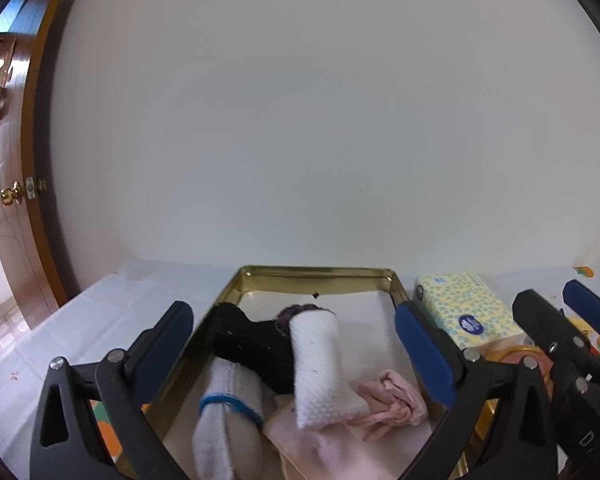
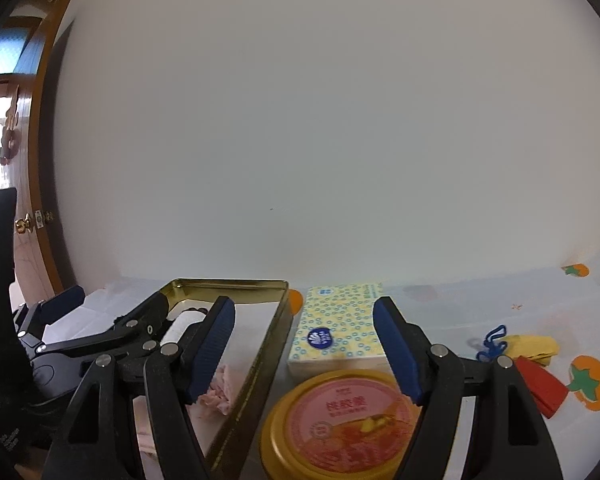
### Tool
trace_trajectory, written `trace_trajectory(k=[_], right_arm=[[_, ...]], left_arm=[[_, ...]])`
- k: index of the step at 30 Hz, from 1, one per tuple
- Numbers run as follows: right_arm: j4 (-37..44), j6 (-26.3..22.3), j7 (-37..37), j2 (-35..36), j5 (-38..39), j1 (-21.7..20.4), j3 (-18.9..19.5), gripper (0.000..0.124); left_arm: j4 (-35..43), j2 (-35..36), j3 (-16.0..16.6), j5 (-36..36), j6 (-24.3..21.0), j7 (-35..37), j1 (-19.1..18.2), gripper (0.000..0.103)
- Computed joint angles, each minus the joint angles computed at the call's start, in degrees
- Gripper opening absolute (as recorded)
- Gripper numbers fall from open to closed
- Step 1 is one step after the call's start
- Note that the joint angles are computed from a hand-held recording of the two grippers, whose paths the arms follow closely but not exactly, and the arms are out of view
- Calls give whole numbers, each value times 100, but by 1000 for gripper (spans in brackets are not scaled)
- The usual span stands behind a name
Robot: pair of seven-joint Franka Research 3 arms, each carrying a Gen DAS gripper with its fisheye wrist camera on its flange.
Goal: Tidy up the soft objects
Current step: 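Open both grippers to drop the sponge and scrunchie into the tray, then move both open grippers back toward the remaining loose items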
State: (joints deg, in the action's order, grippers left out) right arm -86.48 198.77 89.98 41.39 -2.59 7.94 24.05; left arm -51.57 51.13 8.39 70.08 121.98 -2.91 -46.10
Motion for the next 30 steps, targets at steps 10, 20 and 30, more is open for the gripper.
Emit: trace_trajectory(k=[10,20,30], right_arm=[[-380,65,47,-176,-206,-304,83,74],[-477,11,94,-114,-383,-744,355,74],[-952,322,244,-400,-599,-909,-39,74]], left_arm=[[-125,9,86,250,122,-268,-131,102],[-86,15,46,367,-44,-404,-202,102],[63,126,32,438,-8,-333,-302,102]])
